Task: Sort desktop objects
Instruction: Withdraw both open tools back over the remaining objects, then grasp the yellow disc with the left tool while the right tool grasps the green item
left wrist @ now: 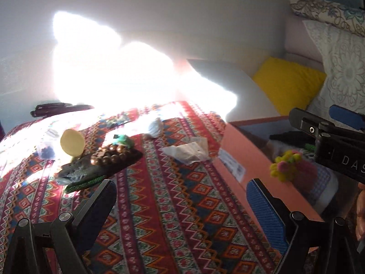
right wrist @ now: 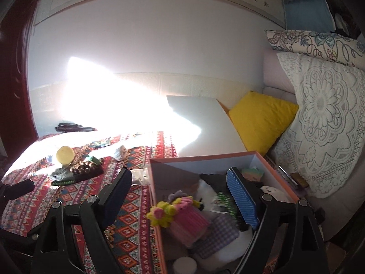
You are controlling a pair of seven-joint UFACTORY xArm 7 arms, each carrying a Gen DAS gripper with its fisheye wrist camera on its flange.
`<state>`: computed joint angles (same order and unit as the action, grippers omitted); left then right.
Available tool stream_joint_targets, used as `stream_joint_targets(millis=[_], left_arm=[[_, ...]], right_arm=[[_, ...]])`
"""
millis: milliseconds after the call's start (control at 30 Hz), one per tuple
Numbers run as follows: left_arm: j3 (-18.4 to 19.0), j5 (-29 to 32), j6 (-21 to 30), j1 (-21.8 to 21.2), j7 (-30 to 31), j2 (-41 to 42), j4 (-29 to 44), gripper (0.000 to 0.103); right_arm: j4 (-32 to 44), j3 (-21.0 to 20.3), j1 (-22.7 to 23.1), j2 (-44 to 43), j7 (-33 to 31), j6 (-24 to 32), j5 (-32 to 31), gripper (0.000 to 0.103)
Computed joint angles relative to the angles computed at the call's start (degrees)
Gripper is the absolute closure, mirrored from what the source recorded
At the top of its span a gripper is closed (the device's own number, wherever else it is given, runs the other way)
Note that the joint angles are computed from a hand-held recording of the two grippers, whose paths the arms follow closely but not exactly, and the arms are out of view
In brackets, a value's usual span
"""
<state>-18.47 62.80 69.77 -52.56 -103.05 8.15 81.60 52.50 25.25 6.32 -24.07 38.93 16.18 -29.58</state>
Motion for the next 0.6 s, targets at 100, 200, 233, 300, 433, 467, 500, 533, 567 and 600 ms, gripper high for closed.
stream_joint_targets(millis=[100, 200, 233, 300, 433, 467, 500, 533, 567, 600], left_arm=[[0.0, -2.6, -0.9, 2.5, -2.8, -6.5, -8.8, 0.007], [-0.4, -5.5, -2.5, 6.1, -5.3, -13.4, -17.6, 0.007], [-0.2, -6.5, -3.4, 7.3, -5.9, -15.5, -20.3, 0.007], [0.6, -8.2, -5.9, 9.9, -6.6, -19.6, -25.4, 0.007], [3.5, -9.5, -12.6, 15.6, -7.3, -24.9, -33.3, 0.007], [4.3, -9.4, -14.5, 17.2, -7.4, -25.3, -34.5, 0.007], [5.2, -9.2, -16.8, 18.8, -7.5, -25.5, -35.6, 0.007], [6.2, -8.8, -19.4, 20.5, -7.7, -25.4, -36.6, 0.007], [7.2, -8.4, -22.2, 22.2, -8.0, -24.9, -37.2, 0.007], [8.1, -7.8, -25.2, 24.0, -8.3, -24.2, -37.7, 0.007]], right_arm=[[4.2, 3.8, 0.4, 5.2, 2.0, 1.1, -1.8, 0.015], [8.9, 5.7, 2.6, 11.8, 4.6, 2.1, -4.5, 0.015], [10.6, 6.3, 3.3, 14.4, 5.6, 2.5, -5.7, 0.015], [15.1, 7.6, 4.9, 20.4, 7.5, 4.5, -9.2, 0.016], [27.5, 7.3, 11.0, 34.2, 11.0, 11.1, -19.2, 0.016], [31.2, 6.7, 12.9, 37.9, 10.2, 12.4, -20.3, 0.016], [35.1, 6.0, 14.8, 41.7, 9.0, 13.4, -20.9, 0.016], [39.2, 5.3, 16.6, 45.4, 7.4, 14.5, -21.2, 0.016], [43.6, 4.5, 18.6, 49.2, 5.4, 15.7, -21.5, 0.016], [48.7, 3.3, 20.9, 53.4, 3.4, 17.4, -22.1, 0.017]])
